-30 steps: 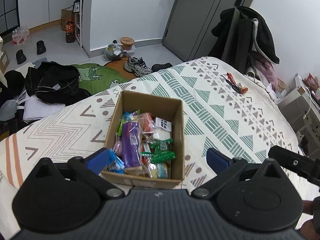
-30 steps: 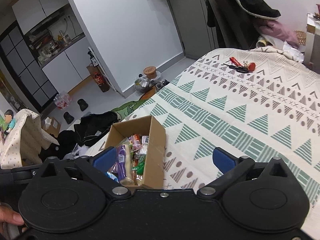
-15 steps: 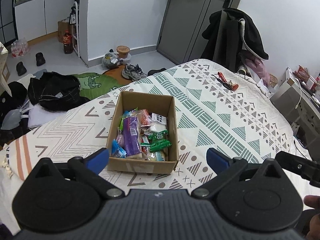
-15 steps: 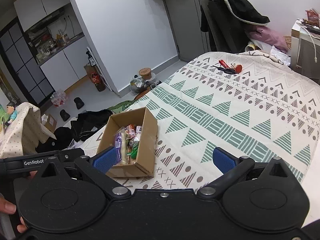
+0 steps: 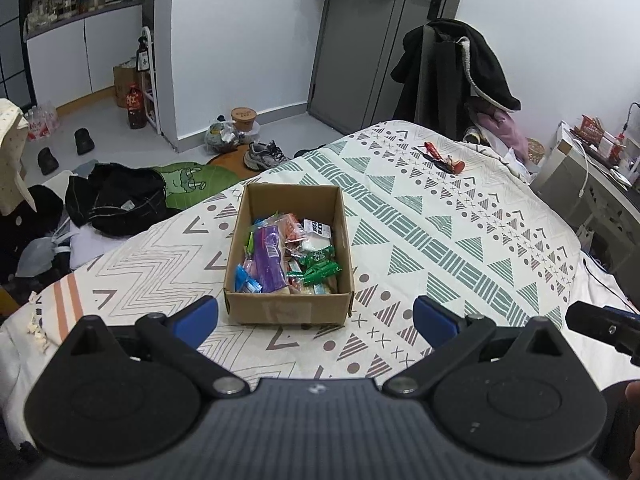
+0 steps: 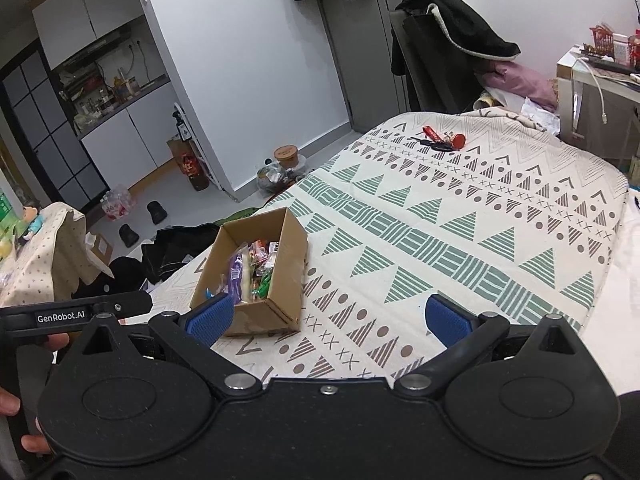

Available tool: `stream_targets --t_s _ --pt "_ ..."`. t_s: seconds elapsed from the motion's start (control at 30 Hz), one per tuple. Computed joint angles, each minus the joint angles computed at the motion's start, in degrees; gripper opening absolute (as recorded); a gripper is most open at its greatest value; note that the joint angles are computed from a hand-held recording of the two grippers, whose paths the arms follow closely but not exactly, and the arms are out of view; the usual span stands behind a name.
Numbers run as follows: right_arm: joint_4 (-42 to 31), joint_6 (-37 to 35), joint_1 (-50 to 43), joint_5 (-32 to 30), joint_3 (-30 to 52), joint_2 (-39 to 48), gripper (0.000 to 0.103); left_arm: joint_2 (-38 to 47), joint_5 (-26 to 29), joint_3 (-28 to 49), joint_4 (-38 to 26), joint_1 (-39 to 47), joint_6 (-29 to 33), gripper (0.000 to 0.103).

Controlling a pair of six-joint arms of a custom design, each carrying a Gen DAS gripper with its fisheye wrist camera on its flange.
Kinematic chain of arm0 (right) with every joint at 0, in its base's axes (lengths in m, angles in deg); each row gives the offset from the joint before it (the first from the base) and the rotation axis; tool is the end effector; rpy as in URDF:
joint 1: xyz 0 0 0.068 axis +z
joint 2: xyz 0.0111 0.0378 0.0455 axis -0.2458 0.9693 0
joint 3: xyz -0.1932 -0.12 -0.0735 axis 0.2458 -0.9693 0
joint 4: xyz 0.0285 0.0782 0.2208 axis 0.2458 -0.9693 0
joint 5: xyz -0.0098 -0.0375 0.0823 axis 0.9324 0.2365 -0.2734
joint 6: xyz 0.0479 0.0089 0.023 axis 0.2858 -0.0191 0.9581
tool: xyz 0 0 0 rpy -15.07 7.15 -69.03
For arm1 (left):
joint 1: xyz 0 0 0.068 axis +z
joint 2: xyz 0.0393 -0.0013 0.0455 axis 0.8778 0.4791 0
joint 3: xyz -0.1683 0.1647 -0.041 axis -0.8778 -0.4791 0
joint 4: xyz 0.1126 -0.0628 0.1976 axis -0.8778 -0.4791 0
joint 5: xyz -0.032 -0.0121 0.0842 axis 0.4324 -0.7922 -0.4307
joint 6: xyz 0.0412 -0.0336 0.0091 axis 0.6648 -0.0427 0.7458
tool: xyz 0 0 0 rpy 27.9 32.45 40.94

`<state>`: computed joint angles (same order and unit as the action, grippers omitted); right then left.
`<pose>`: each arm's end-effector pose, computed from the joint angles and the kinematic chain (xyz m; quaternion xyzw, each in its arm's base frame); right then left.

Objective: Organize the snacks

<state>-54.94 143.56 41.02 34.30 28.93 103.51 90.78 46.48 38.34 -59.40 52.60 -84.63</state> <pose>0.1795 0.2190 0.2714 0.1527 0.8915 0.0714 0.4205 0.2744 -0.0500 0.2932 0.1209 0.9192 -0.1220 0.3545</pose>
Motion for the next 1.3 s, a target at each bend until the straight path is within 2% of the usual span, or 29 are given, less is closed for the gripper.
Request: stream_targets --t_s 0.6,1.3 --pt "-9.6 5.3 6.8 5.7 4.4 0.8 0.103 -9.4 0.1 -4.5 -2.3 -0.1 2.2 0.103" --pt "-11.2 5.2 7.5 7.4 6.6 1.5 0.103 -11.0 0.7 -4.3 -2.7 0.7 4.4 0.103"
